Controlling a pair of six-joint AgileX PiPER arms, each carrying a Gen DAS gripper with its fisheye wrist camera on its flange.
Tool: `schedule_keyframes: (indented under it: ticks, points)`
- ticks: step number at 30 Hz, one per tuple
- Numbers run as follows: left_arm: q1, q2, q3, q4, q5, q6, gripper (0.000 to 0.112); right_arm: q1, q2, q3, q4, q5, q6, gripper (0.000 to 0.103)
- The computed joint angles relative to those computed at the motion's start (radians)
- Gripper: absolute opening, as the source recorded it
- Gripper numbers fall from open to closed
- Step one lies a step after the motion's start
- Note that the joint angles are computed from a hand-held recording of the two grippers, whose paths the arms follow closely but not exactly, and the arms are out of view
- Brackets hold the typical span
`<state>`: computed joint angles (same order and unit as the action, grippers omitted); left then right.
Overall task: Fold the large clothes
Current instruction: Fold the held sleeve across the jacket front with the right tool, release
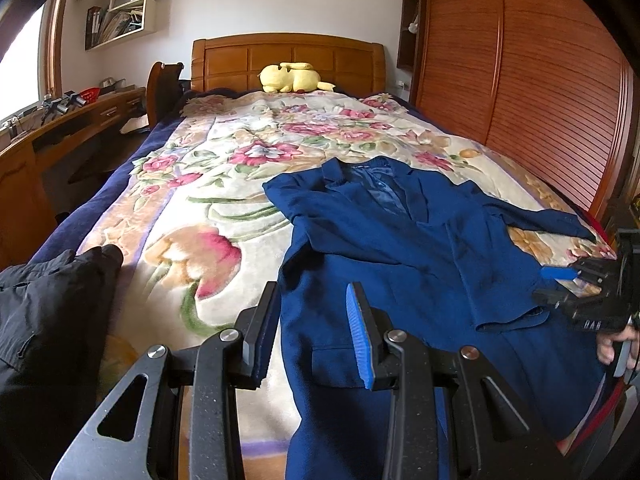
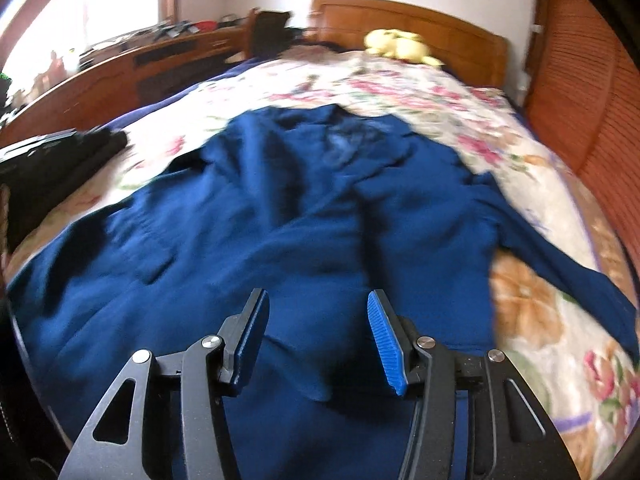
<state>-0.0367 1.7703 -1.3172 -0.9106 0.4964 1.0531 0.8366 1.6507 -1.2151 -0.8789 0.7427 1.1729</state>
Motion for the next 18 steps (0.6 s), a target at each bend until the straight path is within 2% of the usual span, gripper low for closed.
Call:
schedule_keyframes:
  ticks: [4, 8, 10, 12, 13, 14, 15, 18]
  points:
    - [-0.01, 0.001, 0.003, 0.008, -0.007, -0.004, 0.035, -0.002, 0.106, -0.099, 0.094, -0.044, -0.155, 0.053]
    - [-0.016, 0.002, 0.005, 0.021, -0.01, -0.011, 0.035, -0.031, 0.213, -0.204, 0.208, -0.008, -0.307, 0.053]
    - [-0.018, 0.001, 0.008, 0.023, -0.012, -0.01, 0.035, -0.043, 0.246, -0.235, 0.214, 0.026, -0.339, 0.053]
    - [-0.02, -0.001, 0.011, 0.023, -0.014, -0.007, 0.035, -0.056, 0.242, -0.226, 0.2, 0.025, -0.339, 0.052]
    - [-0.019, -0.001, 0.011, 0.016, -0.012, -0.002, 0.035, -0.067, 0.226, -0.209, 0.206, 0.002, -0.339, 0.047]
    - [-0.02, 0.0, 0.01, 0.016, -0.013, -0.002, 0.035, -0.079, 0.207, -0.187, 0.215, -0.03, -0.344, 0.025]
    - [-0.022, 0.002, 0.007, 0.019, -0.013, -0.006, 0.035, -0.09, 0.189, -0.17, 0.227, -0.056, -0.354, 0.01]
    - [-0.025, 0.003, 0.011, 0.003, -0.017, 0.01, 0.035, -0.091, 0.118, -0.096, 0.101, -0.095, -0.225, 0.006]
